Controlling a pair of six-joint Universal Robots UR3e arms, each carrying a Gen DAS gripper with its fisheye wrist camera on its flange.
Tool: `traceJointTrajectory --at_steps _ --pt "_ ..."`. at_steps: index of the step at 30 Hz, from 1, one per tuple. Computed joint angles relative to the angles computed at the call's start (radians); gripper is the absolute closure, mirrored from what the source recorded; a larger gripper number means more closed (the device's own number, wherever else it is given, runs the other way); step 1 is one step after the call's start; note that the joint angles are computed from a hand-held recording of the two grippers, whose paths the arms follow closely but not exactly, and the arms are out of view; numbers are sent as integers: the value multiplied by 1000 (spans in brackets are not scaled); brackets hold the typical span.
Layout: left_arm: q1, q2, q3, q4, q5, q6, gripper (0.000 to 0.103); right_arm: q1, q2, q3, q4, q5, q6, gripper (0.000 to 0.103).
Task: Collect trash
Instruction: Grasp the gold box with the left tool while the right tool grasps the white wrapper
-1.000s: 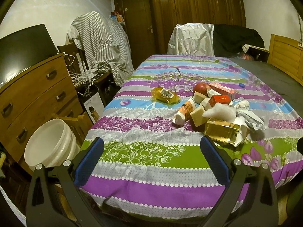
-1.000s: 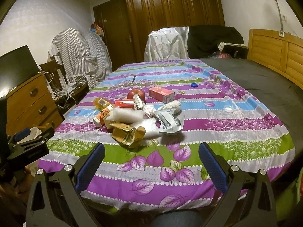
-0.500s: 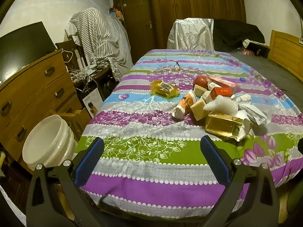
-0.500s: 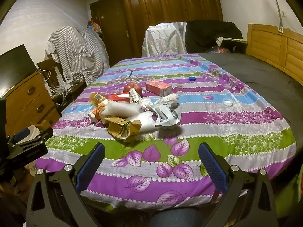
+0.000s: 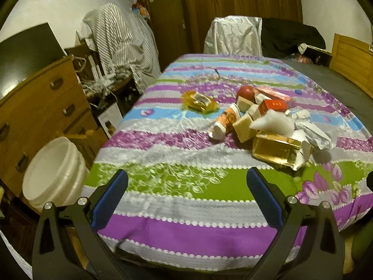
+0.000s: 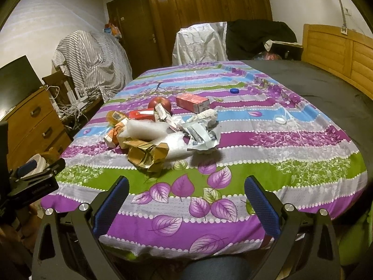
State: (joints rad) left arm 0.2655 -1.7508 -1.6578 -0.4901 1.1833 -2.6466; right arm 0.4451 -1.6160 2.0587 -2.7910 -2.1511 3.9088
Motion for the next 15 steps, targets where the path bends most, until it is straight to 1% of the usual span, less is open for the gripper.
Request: traceJointTrajectory --at_steps 5,8,9,10,14,15 --pt "-28 -51 109 -204 -48 -1 5 -34 -37 82 -47 19 17 4" --pt "-68 -125 254 -412 -107 -35 5 -64 -62 143 -77 46 34 4" --pt "-92 -179 352 -526 -137 -64 5 -75 -71 163 -87 57 38 4" --pt "-109 -216 408 -579 -156 -86 5 -88 -81 187 -101 69 42 4" --pt "-191 -392 646 -710 -189 -251 5 -130 -127 272 -146 96 46 4" --pt "-214 -449 718 -731 -182 -312 5 -139 -136 288 -153 99 47 4"
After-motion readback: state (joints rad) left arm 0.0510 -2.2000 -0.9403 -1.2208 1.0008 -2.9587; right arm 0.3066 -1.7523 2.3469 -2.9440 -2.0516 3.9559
